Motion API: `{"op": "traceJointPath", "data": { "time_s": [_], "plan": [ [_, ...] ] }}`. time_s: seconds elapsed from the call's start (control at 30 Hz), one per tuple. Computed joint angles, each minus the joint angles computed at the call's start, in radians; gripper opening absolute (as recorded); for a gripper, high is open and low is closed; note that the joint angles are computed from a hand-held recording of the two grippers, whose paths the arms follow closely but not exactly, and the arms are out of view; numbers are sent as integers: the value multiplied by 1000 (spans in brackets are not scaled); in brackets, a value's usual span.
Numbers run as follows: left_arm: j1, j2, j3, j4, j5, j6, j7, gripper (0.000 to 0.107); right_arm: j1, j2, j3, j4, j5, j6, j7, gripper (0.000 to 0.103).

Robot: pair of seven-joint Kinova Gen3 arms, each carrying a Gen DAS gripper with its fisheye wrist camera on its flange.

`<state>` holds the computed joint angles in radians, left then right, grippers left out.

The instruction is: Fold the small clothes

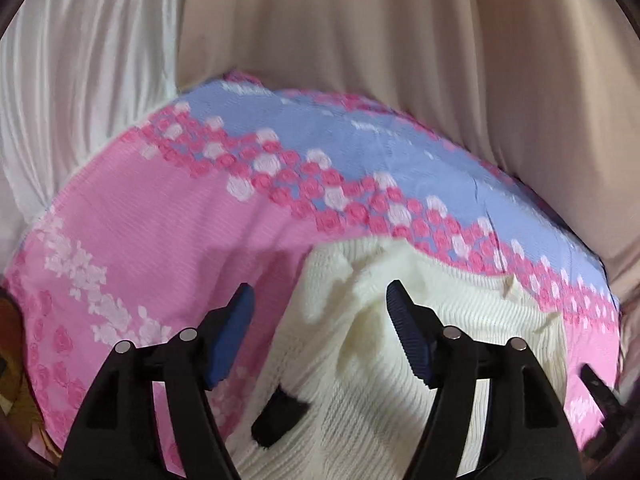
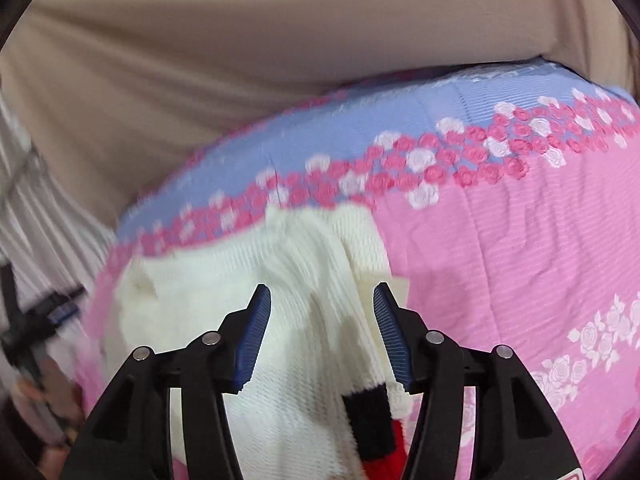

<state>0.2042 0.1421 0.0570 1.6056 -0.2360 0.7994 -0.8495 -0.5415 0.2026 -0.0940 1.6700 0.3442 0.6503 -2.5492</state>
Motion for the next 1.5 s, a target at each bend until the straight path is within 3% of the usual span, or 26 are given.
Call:
{"op": "traceJointPath", "data": {
  "time_s": [0.1,0.17,0.2,0.23,0.37,0.5,0.57,0.67,0.73,0.83,0.87,0.9,0.93,0.97,1.0,1.07,1.17,1.3,1.37,1.43,1.5],
  "plan": [
    [51,26,-40,-8,-3,23,1,66,-7,82,3,-87,-15,54,89,53],
    [42,50,-7,-20,-25,50,23,66,52,147,-59,-164,-36,105,167,37],
    [39,68,6,-31,-32,70,23,66,72,162,-80,-182,-39,113,189,6],
    [50,84,4,-42,-42,93,27,66,85,158,-83,-191,-52,105,194,5],
    [100,122,-21,-51,-122,141,73,66,43,98,45,-182,-76,43,122,5],
    [91,166,-40,-72,-93,178,72,67,49,177,69,-213,-78,150,153,6],
    [79,138,-35,-53,-85,150,90,66,-31,124,118,-170,-28,135,88,11],
    [76,106,-30,-49,-89,117,96,66,-150,63,182,-99,62,81,-27,32],
    [71,129,-18,-87,-79,126,64,68,-162,66,143,-99,105,80,-47,45],
    [78,191,-17,-146,-76,151,30,68,-90,140,28,-195,112,166,34,50],
    [84,212,-19,-164,-75,162,23,66,-79,164,17,-218,108,184,60,52],
    [86,242,-22,-188,-74,177,9,52,-79,190,25,-241,99,201,86,53],
    [81,255,-24,-196,-64,180,-8,45,-73,212,30,-259,82,215,112,50],
    [80,266,-29,-205,-57,183,-16,33,-58,231,29,-281,49,233,150,39],
    [82,269,-39,-209,-55,176,-9,26,-28,248,15,-297,19,239,171,0],
    [80,264,-50,-213,-50,162,-7,21,-2,238,30,-292,-31,201,165,0],
    [78,293,-66,-270,-61,193,-11,22,-4,225,78,-285,-45,154,112,0],
    [54,349,-82,-355,-18,269,-59,23,43,225,50,-276,-60,149,78,0],
    [39,319,-66,-331,-11,250,-62,26,18,172,46,-223,4,119,9,10],
    [62,291,-71,-315,-38,253,-66,27,2,109,24,-152,73,99,-72,31],
    [90,265,-73,-294,-75,261,-61,27,28,59,-30,-85,102,72,-130,32]
  ]
}}
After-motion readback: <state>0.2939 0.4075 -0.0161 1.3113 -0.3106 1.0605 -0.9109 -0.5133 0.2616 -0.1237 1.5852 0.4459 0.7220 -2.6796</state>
